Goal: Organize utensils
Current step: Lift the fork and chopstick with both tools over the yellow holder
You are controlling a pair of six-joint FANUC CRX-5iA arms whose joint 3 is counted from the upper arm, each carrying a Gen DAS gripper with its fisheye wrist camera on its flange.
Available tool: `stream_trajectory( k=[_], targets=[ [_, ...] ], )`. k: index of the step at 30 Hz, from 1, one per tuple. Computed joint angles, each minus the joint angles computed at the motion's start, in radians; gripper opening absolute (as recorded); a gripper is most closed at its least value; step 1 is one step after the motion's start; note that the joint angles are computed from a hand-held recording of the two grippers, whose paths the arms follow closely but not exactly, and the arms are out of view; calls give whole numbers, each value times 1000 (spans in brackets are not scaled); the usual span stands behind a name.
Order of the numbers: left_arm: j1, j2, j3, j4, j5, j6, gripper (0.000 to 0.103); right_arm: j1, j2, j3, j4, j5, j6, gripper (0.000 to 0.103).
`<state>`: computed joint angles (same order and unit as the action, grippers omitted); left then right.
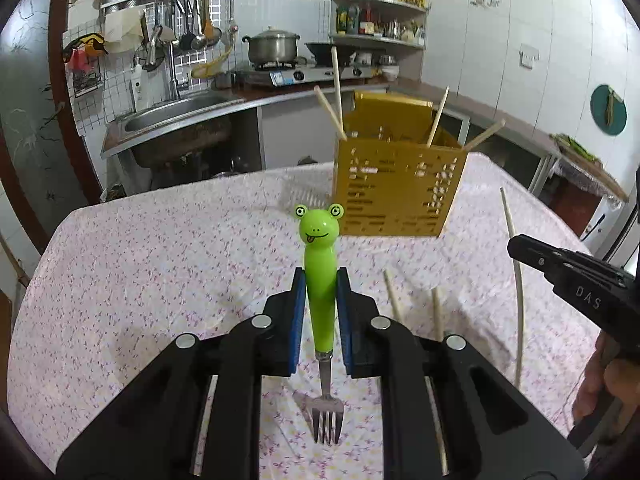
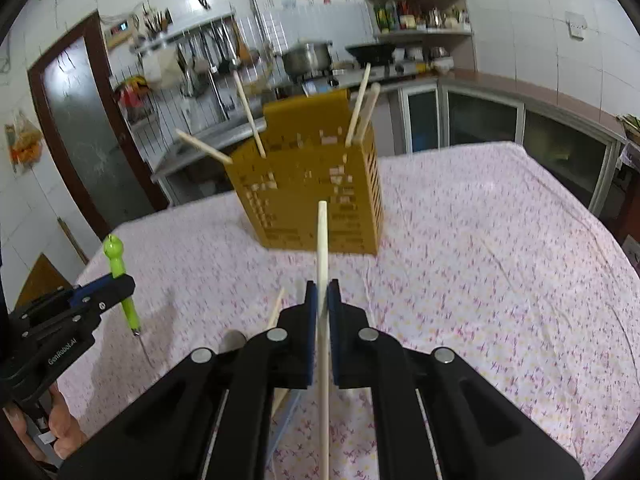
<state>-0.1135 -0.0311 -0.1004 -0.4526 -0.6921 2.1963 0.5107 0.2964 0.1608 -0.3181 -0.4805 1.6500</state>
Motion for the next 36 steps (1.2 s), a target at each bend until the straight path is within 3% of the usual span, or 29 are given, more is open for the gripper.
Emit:
stream_trajectory(
  k=[3,12,21,24,36],
  targets=[
    [-20,-9,8,-50,6,44,14,-10,-30,-28,-53,63,49,6],
    [-64,-15,40,-190,31,180,14,31,-100,-136,-2,329,53,6],
    [-36,6,92,-183,90,172,14,-31,-93,-12,-344,285,391,6],
    [-37,29,132,-199,86,171,14,-51,-77,36,-407,260,442,6],
    [-34,109,287,-208,62,106,14,-74,8,196,-413,224,431,6]
  ],
)
